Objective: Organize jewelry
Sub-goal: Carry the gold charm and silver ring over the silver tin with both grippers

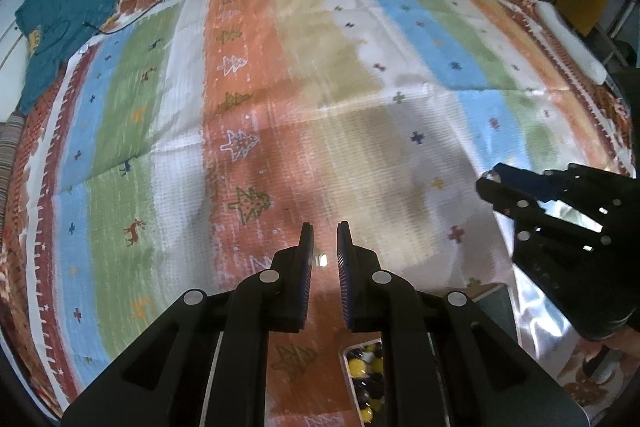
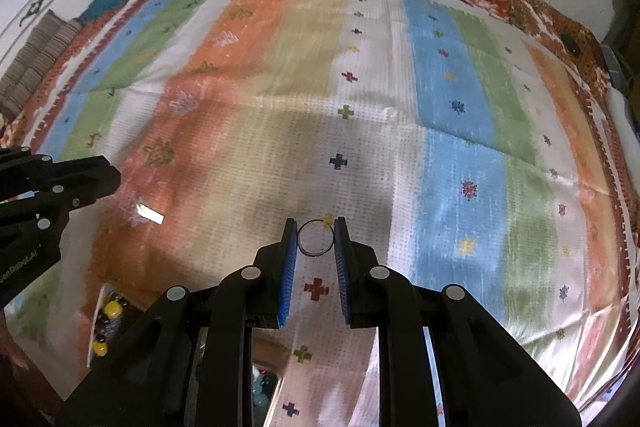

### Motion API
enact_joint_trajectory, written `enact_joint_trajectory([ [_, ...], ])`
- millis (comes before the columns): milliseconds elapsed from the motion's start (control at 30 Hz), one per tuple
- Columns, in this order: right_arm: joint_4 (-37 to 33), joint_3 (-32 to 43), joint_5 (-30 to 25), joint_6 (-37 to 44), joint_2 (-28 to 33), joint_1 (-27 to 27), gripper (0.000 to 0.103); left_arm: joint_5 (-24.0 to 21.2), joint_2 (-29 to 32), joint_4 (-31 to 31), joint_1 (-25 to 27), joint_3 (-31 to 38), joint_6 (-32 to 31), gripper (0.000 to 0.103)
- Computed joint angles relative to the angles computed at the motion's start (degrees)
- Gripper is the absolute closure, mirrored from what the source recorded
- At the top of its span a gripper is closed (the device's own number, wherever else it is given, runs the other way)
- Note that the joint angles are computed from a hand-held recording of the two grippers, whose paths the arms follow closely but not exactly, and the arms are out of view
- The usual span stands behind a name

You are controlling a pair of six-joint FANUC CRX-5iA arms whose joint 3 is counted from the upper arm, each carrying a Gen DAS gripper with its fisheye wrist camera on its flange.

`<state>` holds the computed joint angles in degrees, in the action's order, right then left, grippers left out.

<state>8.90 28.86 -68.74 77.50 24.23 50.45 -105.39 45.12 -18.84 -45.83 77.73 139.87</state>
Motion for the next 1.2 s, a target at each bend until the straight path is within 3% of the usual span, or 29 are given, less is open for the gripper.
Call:
enact_joint_trajectory([
  [267,0.6,-5.1,2.9,-1.0,-4.4,1.0,0.084,-0.1,0.3,-1.4,-2.0,2.2,0.0,0.091],
  [467,1.0,-7.8,4.1,-1.2,-6.6,1.7,0.084,1.8,-1.7,-1.7,-2.6,-1.1,1.6,0.092],
  [700,0.6,-8.1,3.9,-1.3,-7.1,1.7,0.084,2.8,-2.4,2.3,-0.6,-5.3,3.3,0.092],
  [967,-1.1,-6.5,2.8,-0.6,-6.4,1.2,0.084,2.9,-1.2,6.7,1.6,-7.1,4.2,0.079],
  [1200,-2.6,-4.4,1.4,0.5,-5.1,0.6,0.084,0.7,2.1,9.3,3.0,-4.4,2.7,0.073],
])
